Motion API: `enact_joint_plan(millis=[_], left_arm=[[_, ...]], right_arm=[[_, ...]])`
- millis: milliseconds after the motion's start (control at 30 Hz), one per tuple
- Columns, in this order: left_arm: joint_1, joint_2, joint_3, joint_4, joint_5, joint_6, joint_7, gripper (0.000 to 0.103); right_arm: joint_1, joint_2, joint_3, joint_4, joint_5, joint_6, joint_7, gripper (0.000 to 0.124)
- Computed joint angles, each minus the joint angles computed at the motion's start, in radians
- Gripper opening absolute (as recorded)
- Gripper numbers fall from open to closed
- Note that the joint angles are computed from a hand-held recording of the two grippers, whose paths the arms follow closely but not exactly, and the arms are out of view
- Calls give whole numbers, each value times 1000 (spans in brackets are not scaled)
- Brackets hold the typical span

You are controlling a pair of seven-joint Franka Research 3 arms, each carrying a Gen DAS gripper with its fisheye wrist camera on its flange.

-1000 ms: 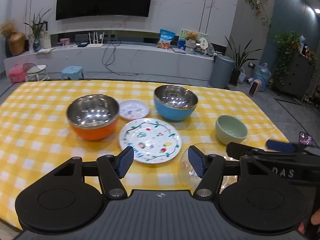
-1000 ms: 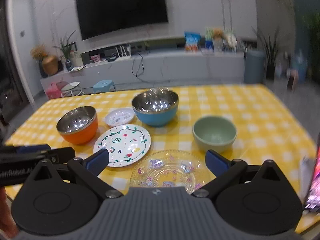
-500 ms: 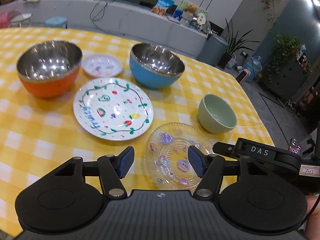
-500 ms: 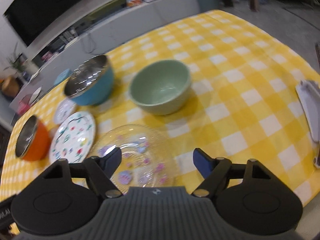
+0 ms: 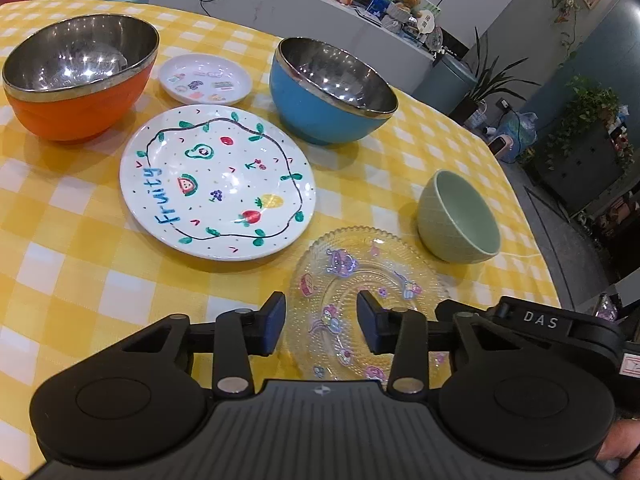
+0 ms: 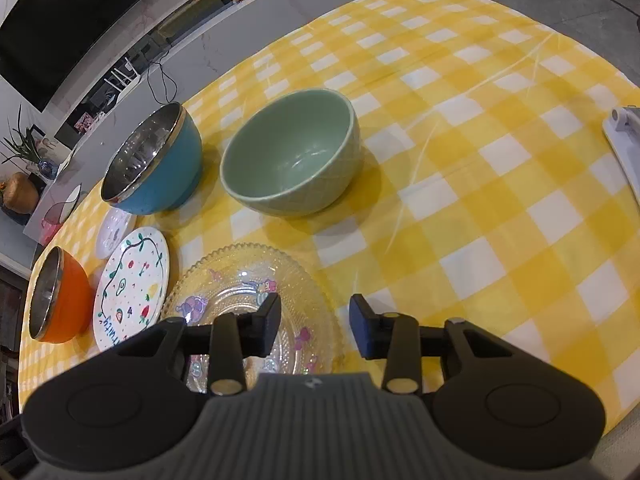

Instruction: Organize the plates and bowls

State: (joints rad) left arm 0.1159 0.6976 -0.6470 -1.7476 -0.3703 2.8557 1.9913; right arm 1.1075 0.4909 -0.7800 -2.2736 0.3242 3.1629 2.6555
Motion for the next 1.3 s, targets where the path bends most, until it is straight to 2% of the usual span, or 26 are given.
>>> enact_joint_plan(millis=[67, 100, 133, 333, 433, 600, 733, 933, 1100, 1300], left_arm=[[-8, 5, 8, 6, 7, -4, -5, 39], [-15, 5, 15, 9, 13, -6, -9, 37], [-22, 5, 22, 10, 19, -5, -13, 36], [-36, 10, 36, 7, 44, 10, -31, 29], [-46, 6, 48, 3, 65, 20, -46, 22], [-36, 4, 42, -6, 84, 26, -63, 15], [-9, -8, 20, -35, 88, 52, -62, 15], [33, -37, -6, -79, 96, 88, -80, 15], [91, -66, -46, -130, 95, 124, -83, 15], [174, -101, -95, -186, 101, 153, -97, 15]], right_arm=[[-4, 3, 4, 3, -1, 2, -4, 31], [-29, -4, 29, 2, -1, 13, -13, 24], [-54, -10, 54, 3, 3, 21, -24, 22], [-31, -2, 35, 7, 17, 10, -35, 21], [-26, -2, 28, 8, 14, 2, -33, 20], [-22, -3, 24, 6, 4, 2, -26, 20], [-10, -7, 17, 0, -3, 12, -39, 20], [-82, -43, 105, -5, 14, 50, -108, 17], [-44, -48, 96, -6, 51, 75, -179, 16], [-42, -52, 130, 10, 105, 118, -261, 14]])
